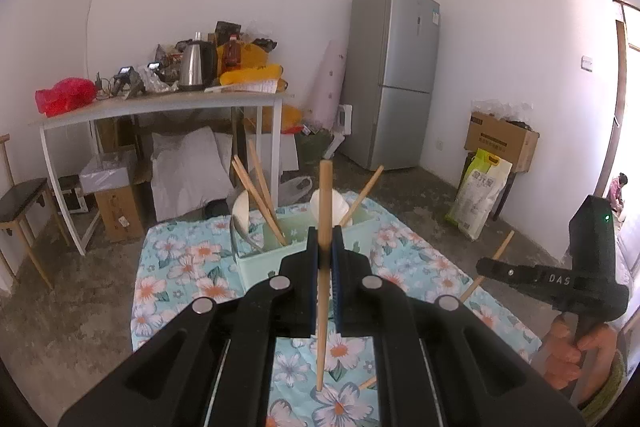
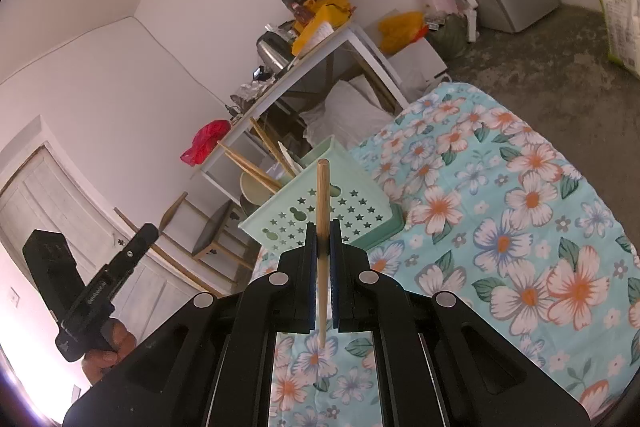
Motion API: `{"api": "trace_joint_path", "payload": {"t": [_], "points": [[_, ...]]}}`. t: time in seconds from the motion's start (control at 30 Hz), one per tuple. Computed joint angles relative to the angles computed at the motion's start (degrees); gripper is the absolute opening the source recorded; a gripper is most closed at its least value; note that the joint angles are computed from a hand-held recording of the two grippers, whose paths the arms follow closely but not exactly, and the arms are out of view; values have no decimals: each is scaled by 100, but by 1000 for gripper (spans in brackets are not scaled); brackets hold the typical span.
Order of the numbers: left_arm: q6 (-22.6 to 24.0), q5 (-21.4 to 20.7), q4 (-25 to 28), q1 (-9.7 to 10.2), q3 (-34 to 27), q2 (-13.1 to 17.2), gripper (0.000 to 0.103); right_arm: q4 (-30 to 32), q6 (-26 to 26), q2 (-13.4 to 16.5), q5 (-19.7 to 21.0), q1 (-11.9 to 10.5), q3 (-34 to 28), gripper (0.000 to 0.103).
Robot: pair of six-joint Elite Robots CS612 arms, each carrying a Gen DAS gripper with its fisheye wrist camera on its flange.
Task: Organize utensils
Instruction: 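Carry both upright chopsticks above the green holder with both grippers, then lower the left gripper's chopstick into the holder and open it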
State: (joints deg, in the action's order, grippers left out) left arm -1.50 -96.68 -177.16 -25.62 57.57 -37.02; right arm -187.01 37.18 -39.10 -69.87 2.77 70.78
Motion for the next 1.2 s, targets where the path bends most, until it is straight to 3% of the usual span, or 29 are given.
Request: {"api": "trace_joint_path", "payload": {"t": [0.27,0.5,0.73,0.9,1.0,1.1,1.2], "points": [[2,-10,-479,9,-243,23,5,-46,29,-10,-21,-15,22,4],[-51,64,-924,4,-1198,428,5,21,58,35,6,-24,-47,4],[-146,81,-224,-14,-2742,1231,5,39,65,49,-34,-35,-62,4],[146,546,432,-97,-3969,1951,5,75,68,58,-37,-58,-68,4],[120,580,836,-98,-4616,2352,5,83,71,67,-20,-66,-76,4],[-23,537,1090,-75,-4697,2443,5,89,67,68,1,-72,-73,4],[-253,322,749,-37,-3967,2115,12,94,61,59,-4,-73,-63,4]]}}
